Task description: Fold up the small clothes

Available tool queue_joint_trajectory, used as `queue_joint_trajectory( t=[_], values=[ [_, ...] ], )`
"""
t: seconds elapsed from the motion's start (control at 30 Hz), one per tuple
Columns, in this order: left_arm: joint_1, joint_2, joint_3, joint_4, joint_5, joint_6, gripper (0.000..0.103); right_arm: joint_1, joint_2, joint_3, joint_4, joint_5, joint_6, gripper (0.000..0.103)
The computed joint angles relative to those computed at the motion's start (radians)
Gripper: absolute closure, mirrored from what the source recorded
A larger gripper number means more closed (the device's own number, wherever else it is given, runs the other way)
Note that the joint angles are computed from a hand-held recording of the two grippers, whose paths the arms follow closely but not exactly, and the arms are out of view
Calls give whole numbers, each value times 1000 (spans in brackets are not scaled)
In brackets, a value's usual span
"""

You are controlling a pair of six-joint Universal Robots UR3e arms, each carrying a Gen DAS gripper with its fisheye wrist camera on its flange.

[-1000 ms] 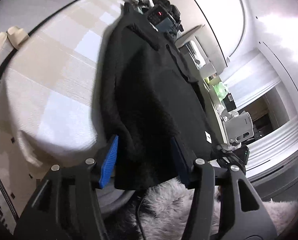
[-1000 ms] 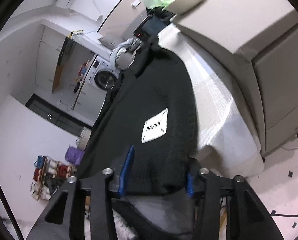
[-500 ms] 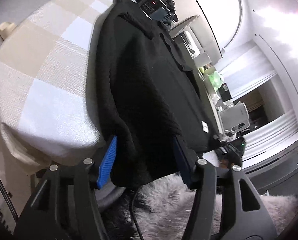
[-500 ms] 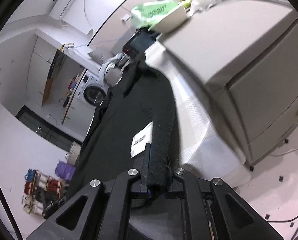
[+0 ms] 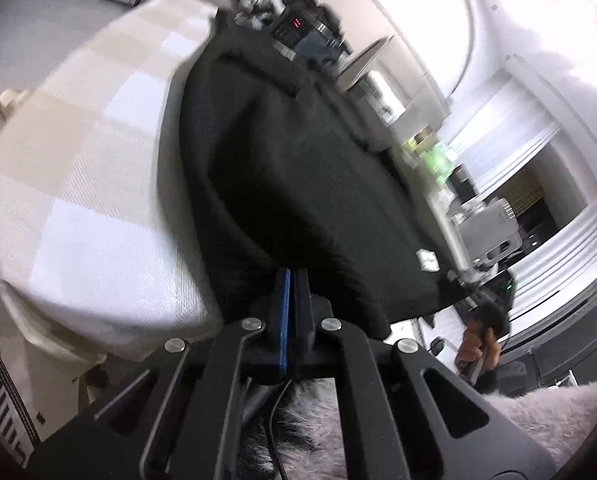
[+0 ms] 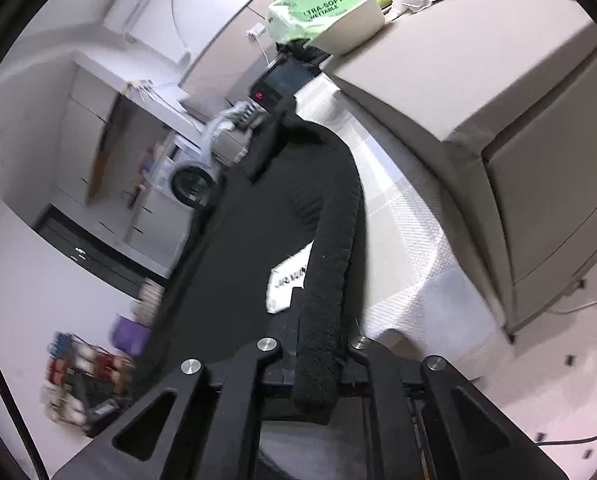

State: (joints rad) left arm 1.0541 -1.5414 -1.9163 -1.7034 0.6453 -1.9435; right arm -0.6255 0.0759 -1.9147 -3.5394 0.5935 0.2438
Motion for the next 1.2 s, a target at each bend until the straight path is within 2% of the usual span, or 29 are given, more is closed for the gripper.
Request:
queue_joint_trajectory(
  t=[0.03,0.07,0.1,0.17,0.2,0.23,0.33,0.47,0.5,0.57,0.6,0.63,0.7,0.73,0.83,0.93,1.03,1.13,1.2],
  values=[
    [30,-7,35,-108,-26,82,103,-46,6,-30,53,-45,-45,97],
    [76,-27,102,-300,-58,230,103,-100,17,-58,129,-100,-122,97],
    [103,-42,149,-421,-80,329,103,-142,33,-79,205,-142,-208,97],
    [152,-38,218,-594,-98,481,103,-204,51,-116,350,-201,-378,97],
    [166,-32,232,-624,-101,504,103,-225,65,-133,425,-228,-475,97],
    [173,-27,236,-623,-101,502,103,-228,59,-135,464,-243,-530,97],
    [177,-11,196,-523,-87,430,103,-155,-31,-51,325,-168,-427,97],
    [133,-14,118,-282,-22,239,103,-139,20,-53,322,-123,-424,96],
    [120,-15,95,-192,9,176,99,-135,34,-52,324,-112,-428,96],
    [104,-25,80,-108,46,104,83,-167,54,-84,399,-119,-494,96],
    [95,-33,79,-85,54,71,64,-179,63,-96,428,-123,-522,96],
    [95,-35,79,-84,55,69,51,-186,67,-103,444,-125,-535,96],
    [94,-16,67,-77,69,78,44,-185,69,-100,440,-127,-536,96],
    [82,-10,63,-60,86,71,42,-164,55,-72,386,-119,-494,96],
    [29,-11,54,10,184,24,41,-128,39,-35,314,-99,-440,96],
    [6,-63,54,21,227,-1,41,-128,49,-35,311,-105,-443,96],
    [14,-135,63,3,207,-9,42,-112,46,-19,279,-98,-418,96],
    [33,-172,48,8,143,17,42,-98,44,-11,255,-94,-398,96],
    [32,-207,106,-117,128,107,42,-85,40,3,230,-87,-375,96]
  ],
)
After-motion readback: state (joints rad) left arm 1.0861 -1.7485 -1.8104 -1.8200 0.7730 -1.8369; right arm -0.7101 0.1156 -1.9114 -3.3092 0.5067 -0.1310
